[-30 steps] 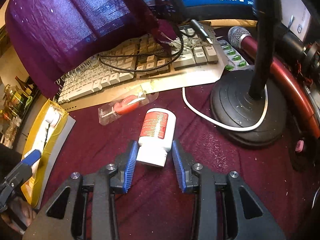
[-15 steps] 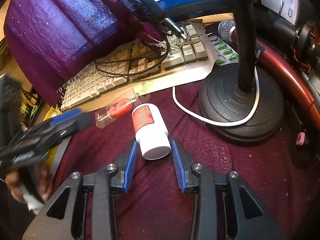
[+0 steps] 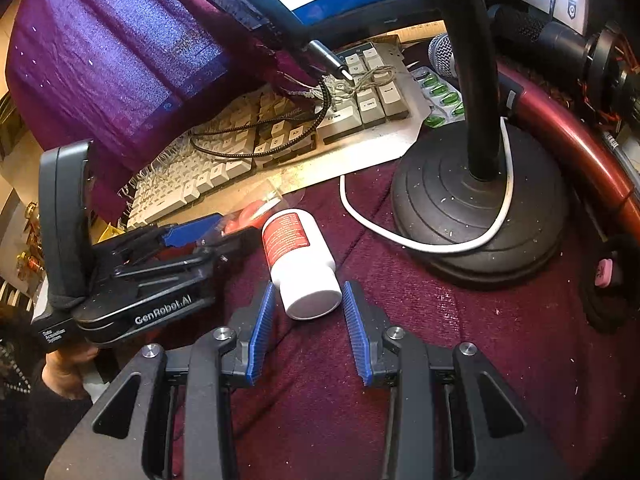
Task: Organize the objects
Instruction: 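Grasp the boxed red candle with the left tool while the right tool grasps the red-capped bottle, then carry the candle with the left tool while the right tool carries the bottle to the tray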
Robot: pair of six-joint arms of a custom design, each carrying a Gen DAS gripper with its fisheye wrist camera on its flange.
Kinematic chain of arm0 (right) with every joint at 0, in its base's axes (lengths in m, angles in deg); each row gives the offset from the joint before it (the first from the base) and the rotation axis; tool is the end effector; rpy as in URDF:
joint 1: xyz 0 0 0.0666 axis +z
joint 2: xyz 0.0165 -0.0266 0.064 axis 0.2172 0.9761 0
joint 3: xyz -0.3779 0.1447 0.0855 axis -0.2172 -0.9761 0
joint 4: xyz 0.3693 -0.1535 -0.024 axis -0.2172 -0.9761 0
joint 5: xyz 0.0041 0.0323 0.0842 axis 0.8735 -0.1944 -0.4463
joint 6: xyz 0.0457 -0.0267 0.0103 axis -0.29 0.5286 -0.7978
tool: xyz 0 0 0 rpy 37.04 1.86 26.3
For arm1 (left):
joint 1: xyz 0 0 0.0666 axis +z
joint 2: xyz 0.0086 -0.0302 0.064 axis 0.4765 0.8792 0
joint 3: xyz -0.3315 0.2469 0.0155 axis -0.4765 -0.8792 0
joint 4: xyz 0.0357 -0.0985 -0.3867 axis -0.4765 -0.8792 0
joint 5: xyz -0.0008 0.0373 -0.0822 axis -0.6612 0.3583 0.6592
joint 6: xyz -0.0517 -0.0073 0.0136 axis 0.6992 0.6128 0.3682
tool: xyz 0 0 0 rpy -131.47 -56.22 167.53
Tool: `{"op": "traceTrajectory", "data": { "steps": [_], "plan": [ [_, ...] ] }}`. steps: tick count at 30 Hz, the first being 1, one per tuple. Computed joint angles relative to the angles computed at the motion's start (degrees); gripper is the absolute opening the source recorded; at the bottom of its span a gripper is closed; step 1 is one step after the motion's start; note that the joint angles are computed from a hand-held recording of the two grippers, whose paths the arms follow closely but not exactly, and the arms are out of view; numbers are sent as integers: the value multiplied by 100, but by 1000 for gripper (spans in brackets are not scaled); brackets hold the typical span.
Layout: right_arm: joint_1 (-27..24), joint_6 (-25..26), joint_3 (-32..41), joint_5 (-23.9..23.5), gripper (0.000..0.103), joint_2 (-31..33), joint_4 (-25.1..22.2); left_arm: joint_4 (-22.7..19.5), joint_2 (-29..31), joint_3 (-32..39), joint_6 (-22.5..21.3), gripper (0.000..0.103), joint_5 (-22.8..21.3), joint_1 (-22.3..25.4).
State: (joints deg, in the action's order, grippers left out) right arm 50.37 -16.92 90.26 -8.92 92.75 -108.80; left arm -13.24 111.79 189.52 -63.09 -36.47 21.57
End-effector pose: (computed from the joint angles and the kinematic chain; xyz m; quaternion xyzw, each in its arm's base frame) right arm 0.4740 0.3535 0.4052 0.2449 0.8901 0.1768 0.3413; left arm 0.6182 -0.0899 0.4011 0.4560 0.8432 -0.1301 0.2532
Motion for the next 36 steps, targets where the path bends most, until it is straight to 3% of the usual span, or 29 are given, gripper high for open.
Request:
{"op": "traceTrajectory", "data": {
  "steps": [1, 4, 8, 10, 14, 16, 18, 21, 27, 29, 30, 32, 36],
  "plan": [
    [0, 1, 1, 2, 34, 3, 4, 41, -32, -34, 53, 39, -22, 12],
    [-7, 7, -29, -5, 34, -7, 52, -152, -71, -31, 37, 25, 49, 82],
    [-13, 78, -55, -35, 34, -12, 109, -366, -345, -347, -128, 25, 191, 298],
    [-14, 111, -28, -54, 34, 9, 107, -711, -449, -423, -122, 25, 354, 494],
    [-19, 98, -12, -59, 35, 27, 128, -1122, -693, -650, 91, 25, 590, 877],
    [-22, 104, -4, -66, 42, 39, 152, -1422, -675, -634, 260, 25, 861, 1111],
    [-15, 139, 26, -81, 49, 60, 187, -1358, -730, -728, 484, 25, 1055, 1307],
    [28, 322, 392, 40, 50, 257, -280, -1239, -730, -838, 741, 25, 1234, 1433],
    [19, 432, 578, 269, 50, 375, -594, -1175, -791, -868, 678, 25, 1490, 1582],
    [12, 510, 640, 348, 43, 418, -685, -1241, -765, -811, 659, 25, 1589, 1650],
    [23, 564, 740, 428, 34, 483, -840, -1287, -741, -785, 639, 25, 1640, 1685],
    [54, 638, 921, 539, 33, 593, -1073, -1340, -714, -794, 604, 25, 1746, 1707],
    [104, 552, 932, 502, 33, 592, -1007, -1616, -662, -711, 413, 25, 2041, 1862]
  ]
}}
